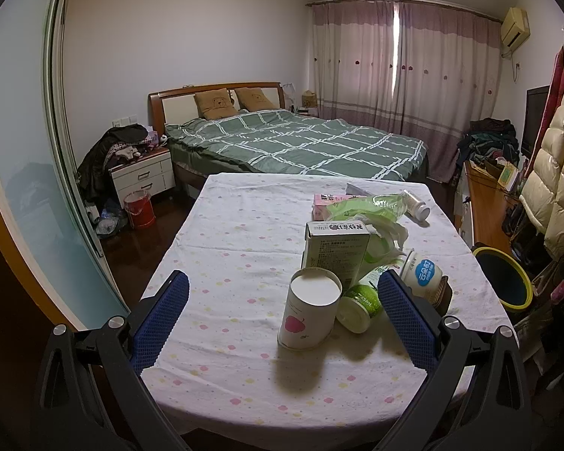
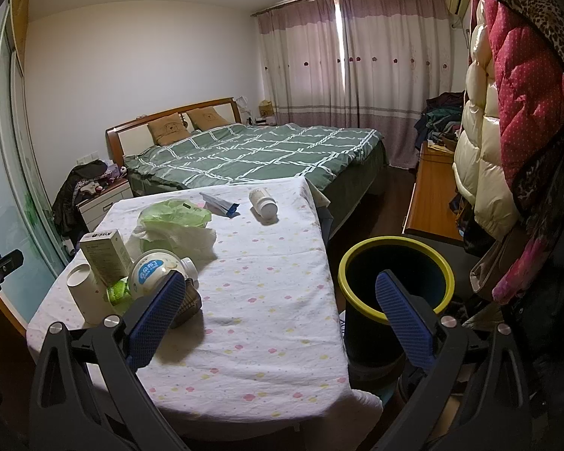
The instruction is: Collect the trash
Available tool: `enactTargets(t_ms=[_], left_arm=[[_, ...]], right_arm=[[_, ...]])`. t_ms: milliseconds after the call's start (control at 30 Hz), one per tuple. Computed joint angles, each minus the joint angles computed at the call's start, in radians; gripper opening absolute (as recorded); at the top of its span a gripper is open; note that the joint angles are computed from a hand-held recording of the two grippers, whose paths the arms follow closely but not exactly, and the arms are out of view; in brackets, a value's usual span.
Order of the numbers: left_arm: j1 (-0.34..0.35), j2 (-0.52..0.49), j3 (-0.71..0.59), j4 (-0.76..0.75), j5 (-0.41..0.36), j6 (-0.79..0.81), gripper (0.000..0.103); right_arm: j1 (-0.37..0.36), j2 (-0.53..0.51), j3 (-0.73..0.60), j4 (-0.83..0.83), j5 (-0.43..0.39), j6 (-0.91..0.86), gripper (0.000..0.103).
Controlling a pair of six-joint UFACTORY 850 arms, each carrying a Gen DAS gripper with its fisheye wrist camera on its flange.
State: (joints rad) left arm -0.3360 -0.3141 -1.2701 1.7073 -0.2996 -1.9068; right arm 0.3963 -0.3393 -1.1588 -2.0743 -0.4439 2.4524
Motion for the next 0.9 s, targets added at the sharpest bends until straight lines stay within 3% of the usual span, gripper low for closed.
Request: enactTargets(t_ms=[500, 733, 900], left_arm=[[0.006, -0.015, -0.014, -0.049, 0.011, 0.044, 0.099], [0.019, -0.05, -0.048, -0.131, 0.028, 0.122, 0.099], [0.034, -0.082, -0.079, -0.185, 0.044, 0.172, 0.099]], right_arm=[[-0.007, -0.021, -0.026, 0.015, 0.022, -0.03, 0.097], [-0.043, -0.093, -0.134, -0.169, 0.174, 0.086, 0.097], [-0.053, -0.205, -0.302, 0.036, 0.292, -0.162, 0.097]])
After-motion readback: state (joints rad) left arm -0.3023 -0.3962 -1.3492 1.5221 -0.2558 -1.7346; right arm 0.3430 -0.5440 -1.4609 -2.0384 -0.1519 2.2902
